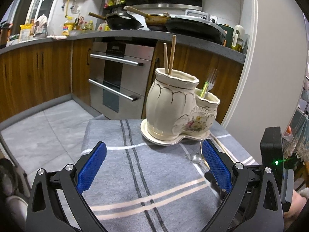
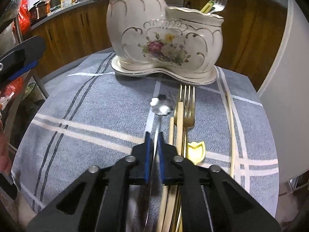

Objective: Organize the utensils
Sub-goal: 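Lower the right tool onto a silver flower-handled spoon and close on it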

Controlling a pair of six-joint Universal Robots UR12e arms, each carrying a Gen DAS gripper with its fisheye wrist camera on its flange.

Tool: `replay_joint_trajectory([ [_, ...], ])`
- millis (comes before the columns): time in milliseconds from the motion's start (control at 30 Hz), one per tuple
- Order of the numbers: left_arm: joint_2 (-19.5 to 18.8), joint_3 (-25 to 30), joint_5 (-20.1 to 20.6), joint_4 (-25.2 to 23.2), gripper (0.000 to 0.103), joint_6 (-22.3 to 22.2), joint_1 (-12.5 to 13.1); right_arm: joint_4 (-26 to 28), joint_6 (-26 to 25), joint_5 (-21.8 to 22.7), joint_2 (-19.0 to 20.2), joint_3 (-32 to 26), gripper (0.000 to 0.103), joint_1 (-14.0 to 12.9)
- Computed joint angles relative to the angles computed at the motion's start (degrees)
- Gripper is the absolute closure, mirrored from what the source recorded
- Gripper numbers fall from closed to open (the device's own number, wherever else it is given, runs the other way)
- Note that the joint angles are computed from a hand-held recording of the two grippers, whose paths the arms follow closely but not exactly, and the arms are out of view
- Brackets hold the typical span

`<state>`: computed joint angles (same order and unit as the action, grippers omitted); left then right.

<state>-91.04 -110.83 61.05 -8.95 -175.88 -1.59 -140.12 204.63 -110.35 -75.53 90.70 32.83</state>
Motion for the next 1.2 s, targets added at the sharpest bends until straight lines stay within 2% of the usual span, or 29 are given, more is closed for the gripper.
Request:
replay_joint_trajectory([
  [133, -0.1, 0.0, 0.6, -0.2, 0.005, 0.4, -0.2, -2.2, 1.2, 2.7, -0.4, 0.7, 0.100, -0.8],
  [300, 0.1, -0.2, 1.0, -0.4, 0.005, 1.1, -0.5, -11.8, 1.3, 4.8, -2.5, 4.3, 0.100, -1.1],
  [667, 0.6, 0.3, 3.5, -5.1, 0.005, 6.4, -3.5, -33.1, -1.5, 1.8, -6.0, 11.0, 0.100, -1.8],
  [833, 0.4, 1.9, 1.5, -13.3, 0.005, 8.5, -5.1, -35.3, -0.3, 2.1, -7.5, 12.8, 0.100, -3.4],
  [967, -0.3, 3.4, 1.8, -19.6, 0.008, 9.2, -6.8, -35.8, 0.2, 3.1, -8.3, 14.0, 0.100, -4.2],
  [1033, -0.6, 4.0, 3.5, -22.0, 0.012, 10.1, -7.9, -36.5, -0.1, 2.6, -8.7, 14.5, 0.100, -4.4],
  [1100, -0.8, 4.5, 5.3, -24.1, 0.028, 11.2, -8.8, -37.4, 0.0, 2.4, -9.2, 15.2, 0.100, -4.6],
  [1200, -1.1, 5.4, 6.5, -27.5, 0.040, 11.4, -9.9, -37.8, 0.7, 3.3, -9.9, 16.2, 0.100, -5.1],
])
